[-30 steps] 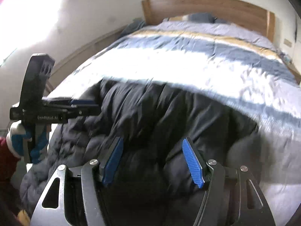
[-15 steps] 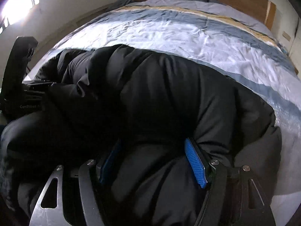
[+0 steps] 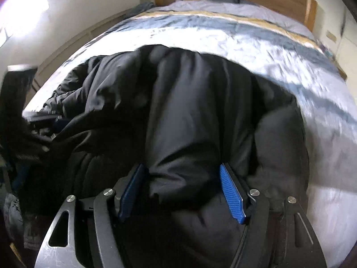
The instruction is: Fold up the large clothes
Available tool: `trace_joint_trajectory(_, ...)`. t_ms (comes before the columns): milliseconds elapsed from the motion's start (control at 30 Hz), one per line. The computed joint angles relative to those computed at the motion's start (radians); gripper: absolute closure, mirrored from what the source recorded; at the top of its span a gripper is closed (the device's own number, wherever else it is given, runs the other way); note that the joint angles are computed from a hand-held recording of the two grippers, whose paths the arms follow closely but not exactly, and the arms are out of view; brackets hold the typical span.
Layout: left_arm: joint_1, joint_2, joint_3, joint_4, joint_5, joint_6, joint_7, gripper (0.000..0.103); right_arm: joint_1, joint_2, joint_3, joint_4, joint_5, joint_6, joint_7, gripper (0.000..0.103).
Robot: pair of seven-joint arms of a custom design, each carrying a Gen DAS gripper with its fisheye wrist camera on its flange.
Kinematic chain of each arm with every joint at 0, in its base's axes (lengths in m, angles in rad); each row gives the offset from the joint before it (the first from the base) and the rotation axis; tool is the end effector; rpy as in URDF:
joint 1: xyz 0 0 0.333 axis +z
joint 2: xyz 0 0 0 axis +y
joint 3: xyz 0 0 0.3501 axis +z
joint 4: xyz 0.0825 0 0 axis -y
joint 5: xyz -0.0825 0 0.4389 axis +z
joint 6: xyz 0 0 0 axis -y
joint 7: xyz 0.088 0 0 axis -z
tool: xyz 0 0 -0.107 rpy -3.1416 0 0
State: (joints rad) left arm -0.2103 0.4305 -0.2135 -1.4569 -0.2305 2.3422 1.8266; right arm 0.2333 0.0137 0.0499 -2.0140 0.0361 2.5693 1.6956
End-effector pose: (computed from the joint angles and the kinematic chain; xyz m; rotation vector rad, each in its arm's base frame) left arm 0.7295 -0.2996 0.5078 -1.4853 2.5533 -0.8057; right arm 0.6225 0.1804 0.5160 -1.9938 1.7443 -0.3722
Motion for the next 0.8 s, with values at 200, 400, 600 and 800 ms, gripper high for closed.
trace_joint_trajectory(200,0.012,-0.212,0.001,-0.231,-0.032,0.156,-0.013,0.054,0.009,-0.139,-0.001,-0.111,-0.005,0.008,0.058,0.035)
trace_joint_trajectory(400,0.012,-0.459,0.009,-0.494,0.001,0.267,-0.061,0.054,0.041,-0.327,0.007,-0.245,-0.029,0.004,0.138,0.035)
trace_joint_trajectory(600,0.027,-0.663,0.005,-0.693,0.038,0.326,-0.114,0.048,0.074,-0.511,0.037,-0.374,-0.084,-0.034,0.261,0.032)
trace_joint_trajectory(800,0.035,-0.853,-0.001,-0.856,0.050,0.358,-0.121,0.047,0.103,-0.659,0.065,-0.477,-0.128,-0.080,0.376,0.032)
